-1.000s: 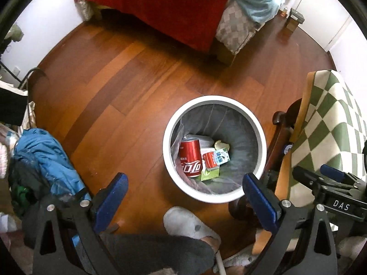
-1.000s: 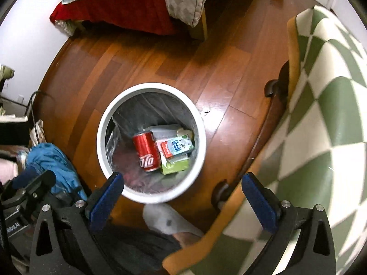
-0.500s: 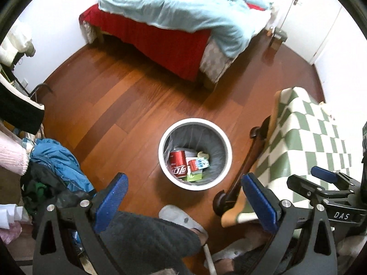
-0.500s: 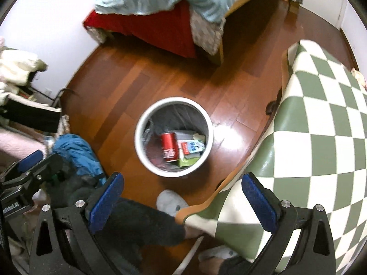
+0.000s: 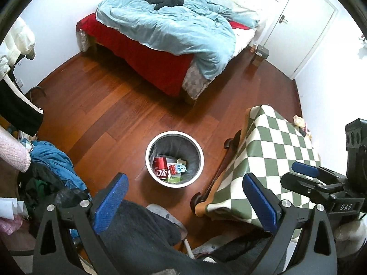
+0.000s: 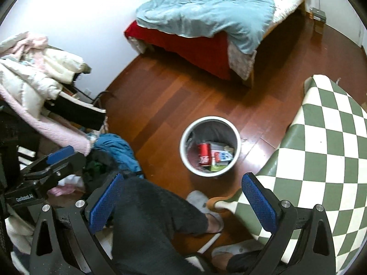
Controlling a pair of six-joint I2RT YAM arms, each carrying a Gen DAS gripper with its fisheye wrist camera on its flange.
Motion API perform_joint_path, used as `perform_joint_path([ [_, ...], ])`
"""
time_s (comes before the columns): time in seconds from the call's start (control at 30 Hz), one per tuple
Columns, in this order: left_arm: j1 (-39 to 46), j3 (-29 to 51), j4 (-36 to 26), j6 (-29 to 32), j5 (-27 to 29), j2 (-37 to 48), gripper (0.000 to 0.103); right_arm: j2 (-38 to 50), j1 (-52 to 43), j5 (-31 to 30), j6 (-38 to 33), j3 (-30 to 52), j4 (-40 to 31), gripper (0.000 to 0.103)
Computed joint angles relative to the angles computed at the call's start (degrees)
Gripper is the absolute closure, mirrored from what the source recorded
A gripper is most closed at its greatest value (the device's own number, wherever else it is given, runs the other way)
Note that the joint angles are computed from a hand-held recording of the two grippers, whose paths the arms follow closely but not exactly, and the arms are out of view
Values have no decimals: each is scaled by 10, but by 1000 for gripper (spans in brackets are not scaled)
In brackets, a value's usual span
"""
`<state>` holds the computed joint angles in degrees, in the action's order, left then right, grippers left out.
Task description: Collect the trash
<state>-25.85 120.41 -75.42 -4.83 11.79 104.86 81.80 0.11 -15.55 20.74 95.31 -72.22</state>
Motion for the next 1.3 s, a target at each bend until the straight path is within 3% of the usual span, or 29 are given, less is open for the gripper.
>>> perform_joint_path([
  [0.37, 6, 26, -46, 0, 13, -26, 1, 20, 15, -25, -3, 110, -72, 0],
  [1.3, 11, 22, -53, 7, 41, -32, 0, 37, 25, -32, -7, 137, -96, 0],
])
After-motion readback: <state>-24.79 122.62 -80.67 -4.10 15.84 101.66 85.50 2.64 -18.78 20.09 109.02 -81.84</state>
